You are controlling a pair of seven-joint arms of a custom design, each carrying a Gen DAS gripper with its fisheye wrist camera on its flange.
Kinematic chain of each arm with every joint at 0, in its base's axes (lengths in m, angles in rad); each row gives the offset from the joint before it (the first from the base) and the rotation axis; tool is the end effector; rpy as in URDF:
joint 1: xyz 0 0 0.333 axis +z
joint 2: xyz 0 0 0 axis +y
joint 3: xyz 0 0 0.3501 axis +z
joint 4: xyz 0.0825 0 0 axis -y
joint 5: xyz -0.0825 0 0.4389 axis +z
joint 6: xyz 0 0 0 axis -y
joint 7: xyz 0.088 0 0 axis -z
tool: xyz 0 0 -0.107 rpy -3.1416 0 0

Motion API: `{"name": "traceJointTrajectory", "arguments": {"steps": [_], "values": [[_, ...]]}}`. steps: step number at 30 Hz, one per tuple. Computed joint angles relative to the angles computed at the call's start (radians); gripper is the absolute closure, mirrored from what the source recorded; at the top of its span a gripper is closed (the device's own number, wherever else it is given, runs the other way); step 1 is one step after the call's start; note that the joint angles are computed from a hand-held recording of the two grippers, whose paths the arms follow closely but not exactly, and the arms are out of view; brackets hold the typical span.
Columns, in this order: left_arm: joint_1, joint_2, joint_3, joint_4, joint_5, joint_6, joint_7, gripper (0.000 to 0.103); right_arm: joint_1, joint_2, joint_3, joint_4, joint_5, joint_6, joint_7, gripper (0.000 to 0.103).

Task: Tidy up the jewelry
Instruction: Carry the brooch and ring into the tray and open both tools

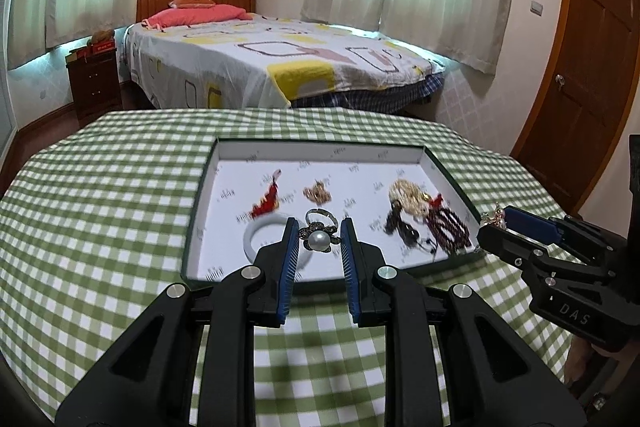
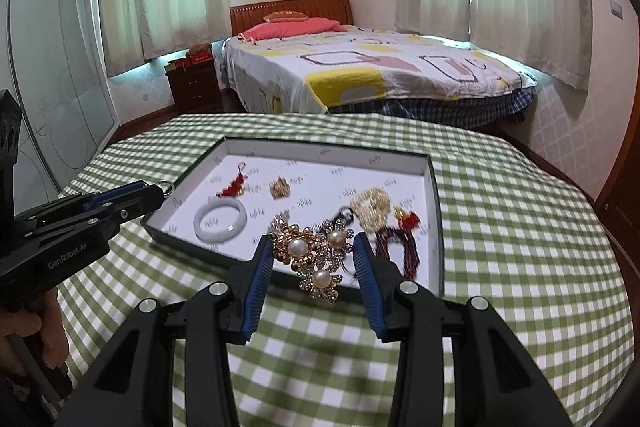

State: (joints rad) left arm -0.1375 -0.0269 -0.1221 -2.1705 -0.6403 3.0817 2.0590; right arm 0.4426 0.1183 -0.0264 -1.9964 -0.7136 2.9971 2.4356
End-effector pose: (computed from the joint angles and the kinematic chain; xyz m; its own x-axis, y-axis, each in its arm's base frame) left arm 0.6079 -0.1117 0.5108 -0.1967 -0.9704 0.1399 -0.5982 0.0058 -0.8013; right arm 0.5945 0.3148 0.4993 0.2436 -0.9678 -0.0640 -0.6002 -0.0986 -0.7937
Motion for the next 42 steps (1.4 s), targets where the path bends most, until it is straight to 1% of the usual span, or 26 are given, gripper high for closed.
{"name": "traceJointTrajectory", "arguments": {"steps": [4,9,13,17,20,23,25,29,33,34,37,42], "values": [[0.011,0.015,-0.001,0.027,0.007,0.008,0.003,0.082,0.008,0.032,-0.005,0.048,0.014,0.002,-0.012,0.062],[0.047,0.051,-0.02,0.072,0.045,0.012,-0.024,0.082,0.029,0.068,-0.032,0.102,0.046,0.006,-0.039,0.062],[0.09,0.09,-0.046,0.115,0.116,0.018,-0.076,0.082,0.052,0.1,-0.062,0.157,0.066,0.009,-0.06,0.062],[0.133,0.139,-0.076,0.177,0.173,0.011,-0.124,0.082,0.063,0.138,-0.081,0.213,0.114,0.008,-0.108,0.062],[0.14,0.18,-0.072,0.227,0.266,0.019,-0.194,0.082,0.069,0.18,-0.094,0.271,0.166,0.005,-0.153,0.062],[0.143,0.23,-0.065,0.288,0.351,0.007,-0.262,0.082,0.075,0.222,-0.102,0.324,0.23,-0.005,-0.207,0.062],[0.142,0.271,-0.059,0.339,0.407,-0.016,-0.308,0.082,0.072,0.257,-0.102,0.366,0.279,-0.016,-0.248,0.062],[0.164,0.339,-0.077,0.418,0.482,-0.073,-0.37,0.082,0.063,0.321,-0.095,0.438,0.378,-0.053,-0.333,0.062],[0.181,0.415,-0.1,0.504,0.549,-0.161,-0.418,0.082,0.048,0.394,-0.076,0.52,0.467,-0.121,-0.415,0.062],[0.186,0.425,-0.106,0.513,0.558,-0.173,-0.424,0.082,0.039,0.413,-0.065,0.542,0.493,-0.142,-0.436,0.062],[0.176,0.466,-0.096,0.563,0.604,-0.223,-0.456,0.082,0.02,0.456,-0.044,0.596,0.557,-0.194,-0.485,0.062],[0.168,0.522,-0.087,0.649,0.643,-0.324,-0.495,0.082,0.011,0.505,-0.032,0.671,0.616,-0.281,-0.538,0.062]]}}
